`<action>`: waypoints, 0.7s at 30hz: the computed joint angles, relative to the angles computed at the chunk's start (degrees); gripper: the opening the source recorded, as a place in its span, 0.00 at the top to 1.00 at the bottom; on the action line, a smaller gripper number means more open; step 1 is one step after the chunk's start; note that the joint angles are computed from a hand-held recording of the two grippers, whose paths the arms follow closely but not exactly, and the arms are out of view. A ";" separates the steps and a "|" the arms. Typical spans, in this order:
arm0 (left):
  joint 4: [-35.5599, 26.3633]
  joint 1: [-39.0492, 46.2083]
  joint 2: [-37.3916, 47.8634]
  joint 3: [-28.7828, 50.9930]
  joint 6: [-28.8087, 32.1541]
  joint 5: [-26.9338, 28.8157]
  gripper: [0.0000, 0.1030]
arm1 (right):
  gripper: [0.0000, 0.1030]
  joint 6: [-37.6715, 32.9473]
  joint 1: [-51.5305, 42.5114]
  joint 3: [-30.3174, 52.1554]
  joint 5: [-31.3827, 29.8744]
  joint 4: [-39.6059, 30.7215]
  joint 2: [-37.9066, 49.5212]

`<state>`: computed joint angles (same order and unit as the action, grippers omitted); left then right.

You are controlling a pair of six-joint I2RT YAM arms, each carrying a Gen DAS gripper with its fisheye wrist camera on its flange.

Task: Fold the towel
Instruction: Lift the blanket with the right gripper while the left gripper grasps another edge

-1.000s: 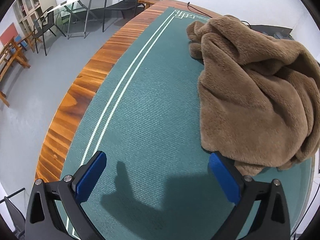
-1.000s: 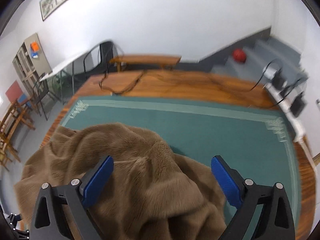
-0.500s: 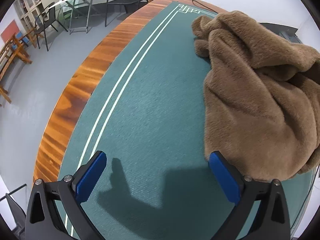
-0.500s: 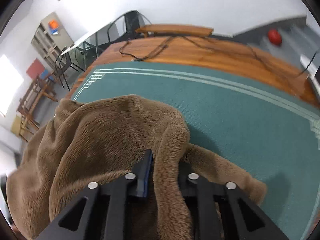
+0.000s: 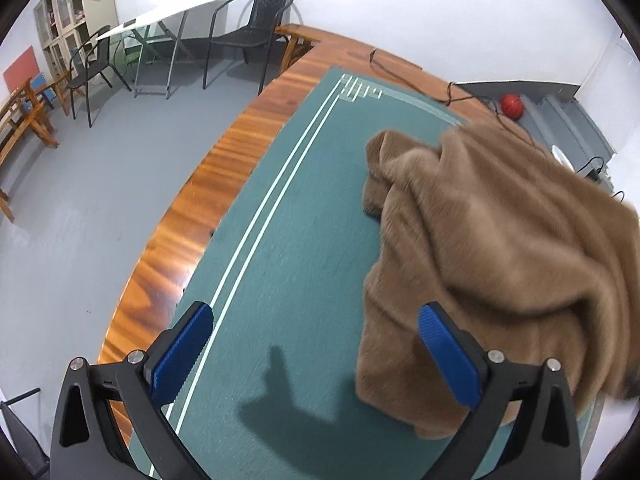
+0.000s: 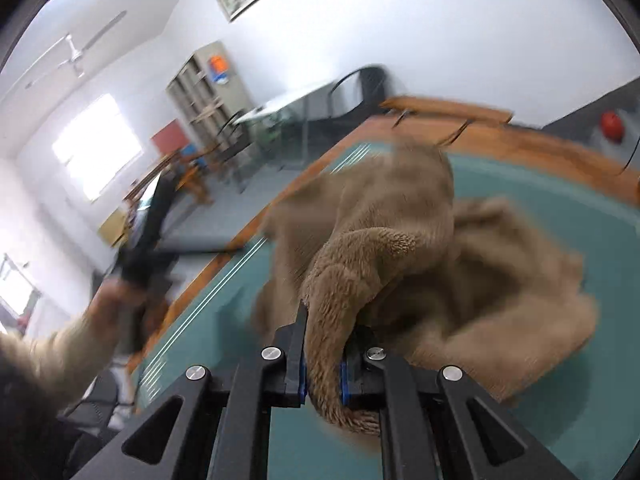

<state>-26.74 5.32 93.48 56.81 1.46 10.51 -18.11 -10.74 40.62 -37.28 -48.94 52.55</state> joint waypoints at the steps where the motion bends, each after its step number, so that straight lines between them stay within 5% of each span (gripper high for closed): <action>1: -0.25 -0.06 0.02 0.53 0.05 0.23 0.00 | 0.89 1.08 2.02 -2.30 0.72 -1.58 -3.33; 8: -2.08 -0.99 -0.32 2.84 0.71 1.22 0.00 | 0.89 10.26 9.56 -14.46 8.96 -8.10 -20.96; 21: -3.24 -1.90 -2.53 1.17 1.71 2.27 0.00 | 0.84 9.02 -0.68 -14.47 11.20 -8.04 -27.29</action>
<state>-29.98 3.42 90.94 57.97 3.18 12.78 -9.09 -11.42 26.15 -26.07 -56.98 25.26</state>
